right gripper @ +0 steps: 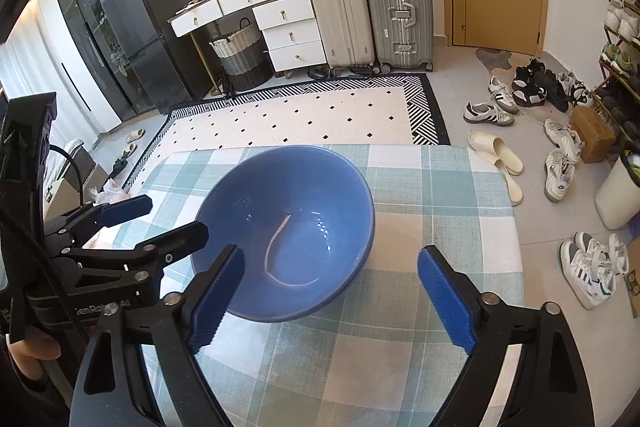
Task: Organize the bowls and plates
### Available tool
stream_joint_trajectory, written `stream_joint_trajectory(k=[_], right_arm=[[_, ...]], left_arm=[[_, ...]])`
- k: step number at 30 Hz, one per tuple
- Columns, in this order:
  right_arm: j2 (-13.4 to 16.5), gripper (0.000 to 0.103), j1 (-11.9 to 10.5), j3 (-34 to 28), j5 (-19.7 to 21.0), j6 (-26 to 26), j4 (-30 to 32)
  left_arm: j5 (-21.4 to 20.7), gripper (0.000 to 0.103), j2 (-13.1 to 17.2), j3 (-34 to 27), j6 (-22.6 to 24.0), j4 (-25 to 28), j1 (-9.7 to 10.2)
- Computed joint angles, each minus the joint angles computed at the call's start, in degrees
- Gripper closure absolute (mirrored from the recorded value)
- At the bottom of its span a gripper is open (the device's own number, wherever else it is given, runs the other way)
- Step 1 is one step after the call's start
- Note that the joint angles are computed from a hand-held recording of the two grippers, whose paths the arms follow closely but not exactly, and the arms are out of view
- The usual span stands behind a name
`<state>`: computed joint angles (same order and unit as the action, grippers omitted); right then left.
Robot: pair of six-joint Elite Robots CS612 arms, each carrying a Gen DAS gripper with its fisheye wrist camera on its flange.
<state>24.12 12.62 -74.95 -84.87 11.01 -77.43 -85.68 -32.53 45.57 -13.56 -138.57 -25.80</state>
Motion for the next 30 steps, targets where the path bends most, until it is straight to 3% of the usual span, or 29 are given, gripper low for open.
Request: stream_joint_trajectory(k=[16, 30], right_arm=[[0.02, 0.006, 0.09, -0.1, -0.2, 1.16, 0.39], [-0.19, 0.006, -0.7, 2.92, 1.76, 2.55, -0.06]], left_arm=[[-0.44, 0.002, -1.41, 2.61, -1.72, -0.33, 0.76], [-1.86, 0.002, 2.73, -3.19, -2.96, 3.93, 1.49]])
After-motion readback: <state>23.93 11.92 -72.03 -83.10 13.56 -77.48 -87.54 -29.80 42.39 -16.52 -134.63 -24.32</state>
